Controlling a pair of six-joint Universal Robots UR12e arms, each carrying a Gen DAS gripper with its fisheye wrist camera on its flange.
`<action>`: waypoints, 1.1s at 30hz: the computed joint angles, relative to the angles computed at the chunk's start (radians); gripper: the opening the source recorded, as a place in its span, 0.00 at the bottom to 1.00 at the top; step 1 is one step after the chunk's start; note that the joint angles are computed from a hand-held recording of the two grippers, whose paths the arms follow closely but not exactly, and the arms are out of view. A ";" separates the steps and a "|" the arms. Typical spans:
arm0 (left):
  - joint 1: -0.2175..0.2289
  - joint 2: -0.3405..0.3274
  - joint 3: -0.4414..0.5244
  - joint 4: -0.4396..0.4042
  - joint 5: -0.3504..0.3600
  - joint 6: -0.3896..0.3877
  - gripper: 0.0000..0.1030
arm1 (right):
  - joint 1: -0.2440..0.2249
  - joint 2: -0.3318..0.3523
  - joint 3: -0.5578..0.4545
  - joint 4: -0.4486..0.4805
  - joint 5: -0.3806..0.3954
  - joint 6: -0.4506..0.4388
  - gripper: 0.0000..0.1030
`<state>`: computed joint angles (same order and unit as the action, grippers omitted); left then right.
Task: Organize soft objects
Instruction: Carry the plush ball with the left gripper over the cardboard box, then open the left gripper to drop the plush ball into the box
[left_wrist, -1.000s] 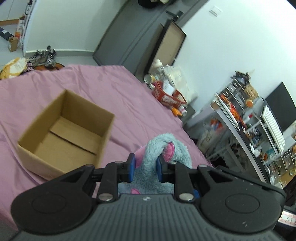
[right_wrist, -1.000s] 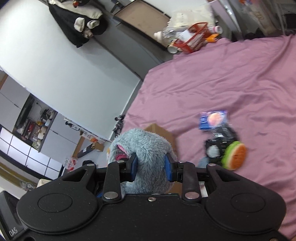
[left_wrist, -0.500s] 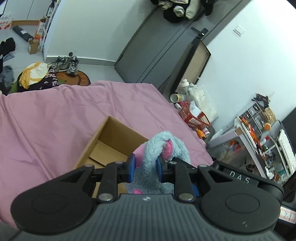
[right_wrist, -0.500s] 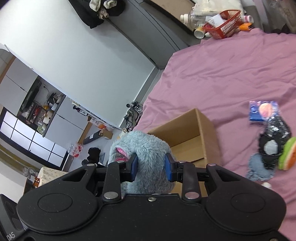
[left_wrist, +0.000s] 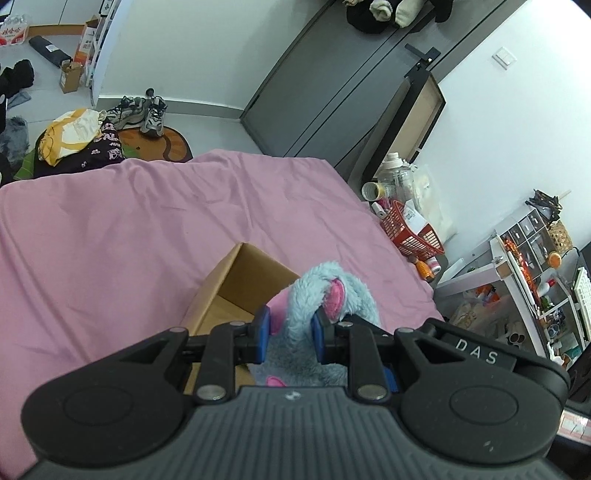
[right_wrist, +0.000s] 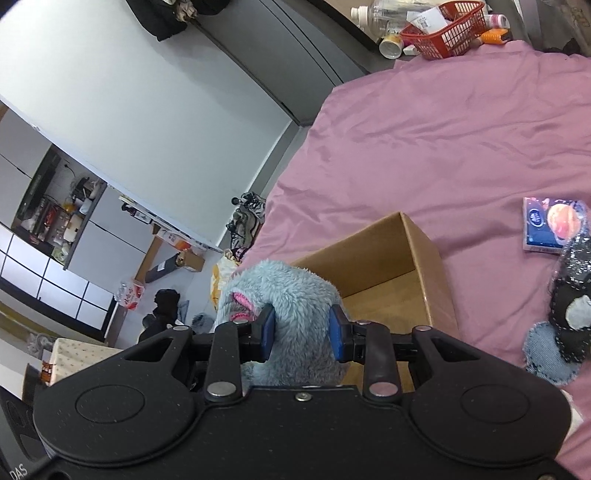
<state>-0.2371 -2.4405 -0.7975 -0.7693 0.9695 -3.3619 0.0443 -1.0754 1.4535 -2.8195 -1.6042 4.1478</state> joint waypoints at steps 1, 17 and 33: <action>0.000 -0.011 0.016 -0.013 0.001 -0.004 0.22 | -0.002 0.005 -0.006 0.009 0.006 0.000 0.29; -0.011 -0.090 0.146 -0.143 0.057 -0.003 0.26 | -0.019 0.060 -0.052 0.067 0.036 0.040 0.31; -0.022 0.007 0.023 -0.065 0.187 -0.073 0.56 | -0.043 -0.072 0.079 0.024 0.084 -0.002 0.57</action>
